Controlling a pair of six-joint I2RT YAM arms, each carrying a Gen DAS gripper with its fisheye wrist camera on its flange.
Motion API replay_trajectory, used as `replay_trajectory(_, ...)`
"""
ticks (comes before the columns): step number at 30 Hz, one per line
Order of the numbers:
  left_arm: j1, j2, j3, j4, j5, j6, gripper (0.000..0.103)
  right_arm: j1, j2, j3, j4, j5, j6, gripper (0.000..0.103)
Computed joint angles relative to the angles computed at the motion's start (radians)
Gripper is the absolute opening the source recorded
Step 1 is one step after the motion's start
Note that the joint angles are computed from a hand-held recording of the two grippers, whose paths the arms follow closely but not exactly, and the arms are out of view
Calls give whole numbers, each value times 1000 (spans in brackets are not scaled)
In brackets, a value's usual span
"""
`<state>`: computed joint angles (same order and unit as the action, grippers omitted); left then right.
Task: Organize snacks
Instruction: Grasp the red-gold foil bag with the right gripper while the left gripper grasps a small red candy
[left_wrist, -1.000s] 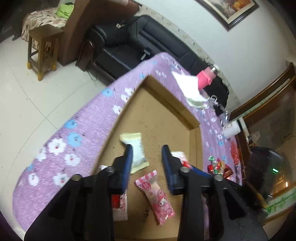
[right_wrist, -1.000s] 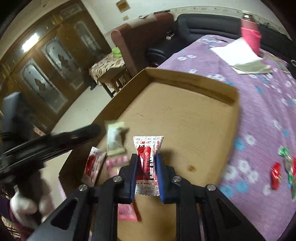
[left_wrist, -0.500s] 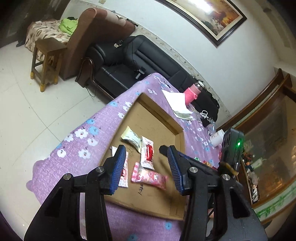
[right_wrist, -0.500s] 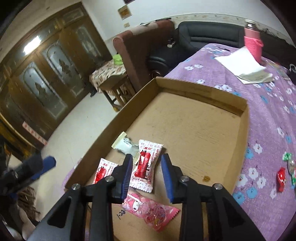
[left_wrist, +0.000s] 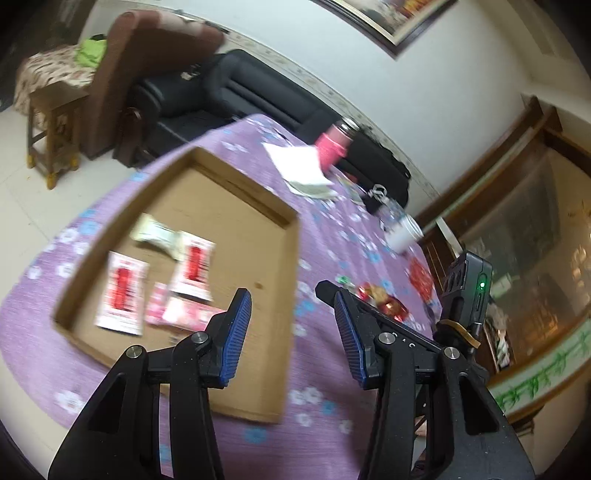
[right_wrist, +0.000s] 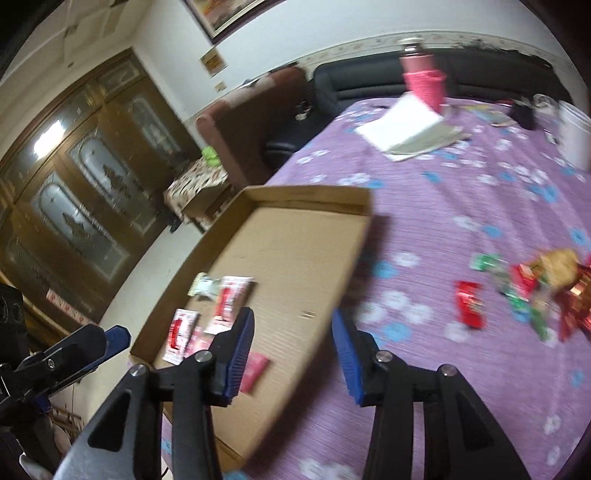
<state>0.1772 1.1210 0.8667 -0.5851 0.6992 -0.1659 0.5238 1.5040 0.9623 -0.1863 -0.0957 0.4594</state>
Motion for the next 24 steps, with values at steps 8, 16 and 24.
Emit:
replay_trajectory(8,-340,-41,-19,86,-201,-226,65,-271,-394,-293,-42,-91,-29,48)
replay_trajectory(16,-573,132,32,146,-278,-298,75,-689,-701,-407,-265,-247,-227,50)
replay_trajectory(24,-747,284,23,137,-428,-232,75,-757,-462,-362,-156,-334,-251,50)
